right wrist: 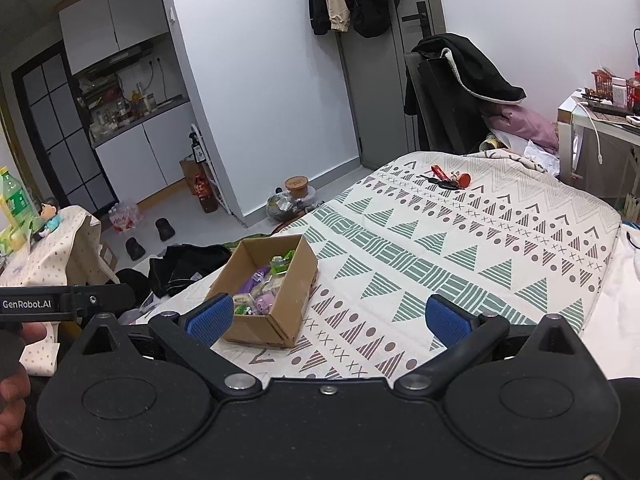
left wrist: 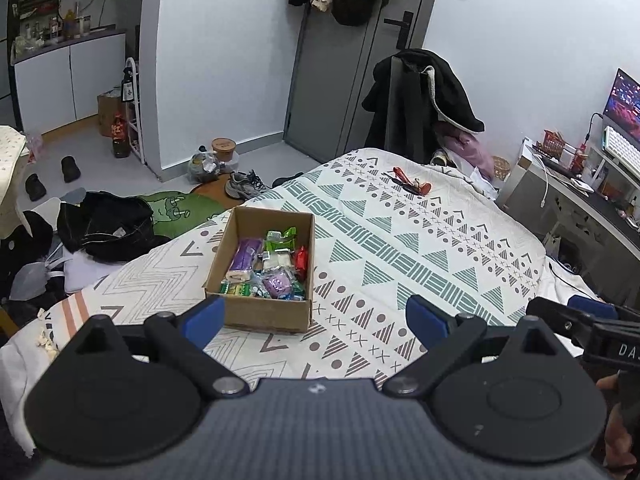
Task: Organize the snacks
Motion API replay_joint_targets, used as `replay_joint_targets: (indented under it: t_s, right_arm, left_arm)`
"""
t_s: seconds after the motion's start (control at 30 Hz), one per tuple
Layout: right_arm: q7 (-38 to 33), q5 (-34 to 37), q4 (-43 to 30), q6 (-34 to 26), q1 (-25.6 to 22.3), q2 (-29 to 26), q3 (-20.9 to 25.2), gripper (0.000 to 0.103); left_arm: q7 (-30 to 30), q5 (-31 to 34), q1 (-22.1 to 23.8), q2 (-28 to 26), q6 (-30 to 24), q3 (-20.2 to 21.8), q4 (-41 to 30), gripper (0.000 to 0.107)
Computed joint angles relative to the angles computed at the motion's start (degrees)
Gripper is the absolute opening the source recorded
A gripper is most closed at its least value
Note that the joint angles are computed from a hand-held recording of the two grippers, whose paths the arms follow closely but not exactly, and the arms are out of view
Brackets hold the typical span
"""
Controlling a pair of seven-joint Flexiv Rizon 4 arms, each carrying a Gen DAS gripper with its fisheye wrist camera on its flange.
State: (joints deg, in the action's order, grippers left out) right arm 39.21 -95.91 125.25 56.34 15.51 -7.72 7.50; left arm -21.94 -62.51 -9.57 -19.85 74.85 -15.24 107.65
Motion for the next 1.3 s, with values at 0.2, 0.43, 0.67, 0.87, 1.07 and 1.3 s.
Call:
replay_joint_targets:
  t_s: [0.2,0.43,0.67,0.87,1.07,1.3]
  right_arm:
    - [-0.4,-0.1,-0.1,0.3,0.0,0.0,0.0,0.103]
    - [-0.6,0.2,0.0,0.5,0.0,0.2,0.1,0.103]
    - [-0.7,0.7,0.0,0.5,0.1,0.2,0.1,0.103]
    - [-0.4,0.9,0.2,0.2,0.3,0.2,0.2,0.103]
    - [0.0,0.9,0.4,0.0,0.4,0.1,0.2,0.103]
    - [0.2,1.1,0.7,0.1,0.3,0.3,0.2,0.103]
  left_arm:
    - [1.6,-1.2,0.0,0.4,0.2,0.1,0.3,0.097]
    - [2.9,-2.4,-0.2,0.5,0.8,0.1,0.4,0.097]
    - [2.5,-1.4,-0.5,0.6,0.4,0.4,0.6,0.097]
    - [2.8,-1.6,-0.6,0.7,0.5,0.3,0.8,0.097]
    - [2.8,-1.6,-0.7,0.7,0.6,0.3,1.0,0.097]
    - [2.5,-1.2,-0.7,0.9,0.5,0.5,1.2,0.097]
